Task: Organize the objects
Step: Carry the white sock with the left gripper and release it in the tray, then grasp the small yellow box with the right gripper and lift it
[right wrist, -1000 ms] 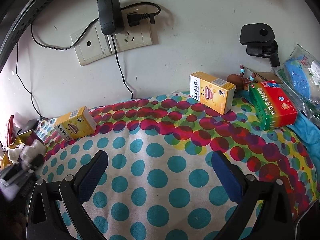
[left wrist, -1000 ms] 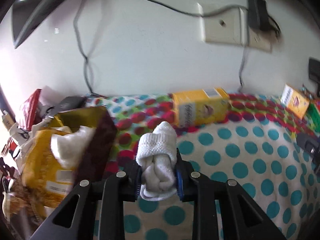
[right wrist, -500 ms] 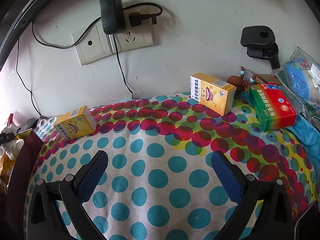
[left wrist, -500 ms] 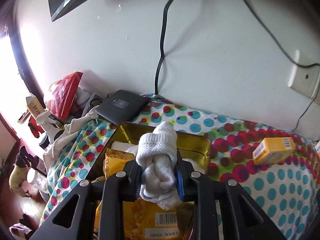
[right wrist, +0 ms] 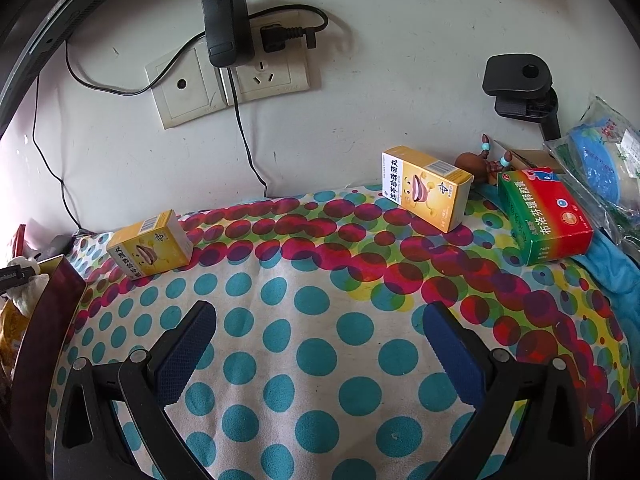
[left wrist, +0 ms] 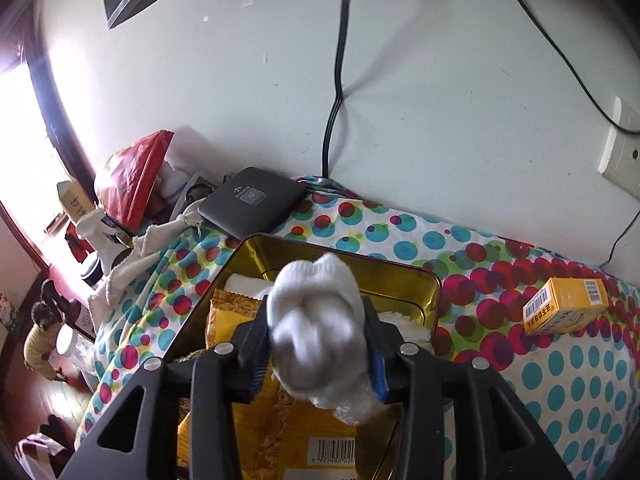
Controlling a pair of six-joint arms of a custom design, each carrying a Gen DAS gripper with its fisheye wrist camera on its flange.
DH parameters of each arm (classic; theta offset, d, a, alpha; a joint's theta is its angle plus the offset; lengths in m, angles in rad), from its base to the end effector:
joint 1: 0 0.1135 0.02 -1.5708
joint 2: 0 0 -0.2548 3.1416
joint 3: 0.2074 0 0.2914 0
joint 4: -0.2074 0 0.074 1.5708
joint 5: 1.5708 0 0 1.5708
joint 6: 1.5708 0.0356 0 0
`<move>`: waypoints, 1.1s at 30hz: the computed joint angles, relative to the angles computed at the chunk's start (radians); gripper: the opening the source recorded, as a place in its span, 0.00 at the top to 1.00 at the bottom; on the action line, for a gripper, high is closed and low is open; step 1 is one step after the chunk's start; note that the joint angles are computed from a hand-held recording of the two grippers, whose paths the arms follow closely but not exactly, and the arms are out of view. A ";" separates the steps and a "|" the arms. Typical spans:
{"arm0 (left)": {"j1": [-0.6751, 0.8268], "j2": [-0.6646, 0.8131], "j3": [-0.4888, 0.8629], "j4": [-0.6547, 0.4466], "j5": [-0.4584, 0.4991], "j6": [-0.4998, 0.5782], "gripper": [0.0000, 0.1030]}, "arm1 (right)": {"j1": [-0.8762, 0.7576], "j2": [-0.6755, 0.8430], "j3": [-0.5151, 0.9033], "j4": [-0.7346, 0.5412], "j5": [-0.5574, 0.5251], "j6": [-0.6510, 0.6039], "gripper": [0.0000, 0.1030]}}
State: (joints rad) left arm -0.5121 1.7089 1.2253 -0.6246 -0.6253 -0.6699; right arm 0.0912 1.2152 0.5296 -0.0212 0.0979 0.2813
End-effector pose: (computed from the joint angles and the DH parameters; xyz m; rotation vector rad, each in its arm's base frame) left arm 0.3426 -0.1687 0.1944 -0.3715 2.3796 0.3295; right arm 0.2724 0.0214 0.1472 0.2670 2.2592 0.0847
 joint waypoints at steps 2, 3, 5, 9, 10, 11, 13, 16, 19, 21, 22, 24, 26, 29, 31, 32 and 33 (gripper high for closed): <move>-0.006 0.010 0.010 -0.022 -0.027 -0.013 0.45 | 0.000 0.001 0.001 0.001 0.001 0.001 0.00; -0.008 0.016 0.016 -0.034 -0.035 -0.015 0.17 | 0.000 0.001 0.000 0.001 0.001 0.001 0.00; -0.015 0.015 0.015 -0.035 -0.046 -0.013 0.03 | 0.000 0.002 0.000 0.001 0.001 0.000 0.00; -0.040 -0.009 -0.008 -0.016 -0.091 -0.001 0.02 | 0.000 0.002 0.000 0.002 0.001 0.001 0.00; -0.045 -0.014 -0.013 -0.015 -0.099 -0.001 0.02 | 0.000 0.002 0.000 0.002 0.001 0.001 0.00; -0.049 -0.020 -0.018 -0.012 -0.103 -0.002 0.02 | 0.000 0.005 0.002 0.001 0.002 0.002 0.00; -0.058 -0.036 -0.033 -0.013 -0.114 -0.010 0.01 | 0.000 0.003 0.000 0.003 0.003 0.001 0.00; -0.076 -0.075 -0.063 -0.007 -0.120 -0.030 0.01 | 0.000 0.005 0.000 0.004 0.003 0.001 0.00; -0.115 -0.130 -0.100 -0.014 -0.142 -0.067 0.01 | 0.000 0.007 0.002 0.001 0.002 0.002 0.00; -0.162 -0.169 -0.114 -0.048 -0.179 -0.111 0.01 | -0.001 0.014 0.005 0.000 -0.002 0.001 0.00; -0.182 -0.184 -0.117 -0.065 -0.191 -0.129 0.01 | 0.000 0.015 0.006 -0.001 0.000 0.002 0.00; -0.234 -0.242 -0.144 -0.082 -0.199 -0.158 0.01 | 0.000 0.019 0.006 0.003 -0.002 0.001 0.00; -0.292 -0.287 -0.160 -0.121 -0.222 -0.201 0.01 | -0.002 0.030 0.010 0.003 -0.006 -0.001 0.00; -0.404 -0.366 -0.214 -0.190 -0.249 -0.331 0.01 | -0.013 0.044 0.016 -0.001 -0.033 -0.003 0.00; -0.522 -0.424 -0.276 -0.229 -0.284 -0.413 0.01 | -0.020 0.044 0.014 0.000 -0.046 -0.003 0.00; -0.572 -0.428 -0.286 -0.285 -0.310 -0.487 0.01 | -0.020 0.049 0.020 -0.006 -0.046 -0.003 0.00; -0.629 -0.448 -0.310 -0.344 -0.322 -0.584 0.01 | -0.017 0.054 0.028 -0.014 -0.039 -0.003 0.00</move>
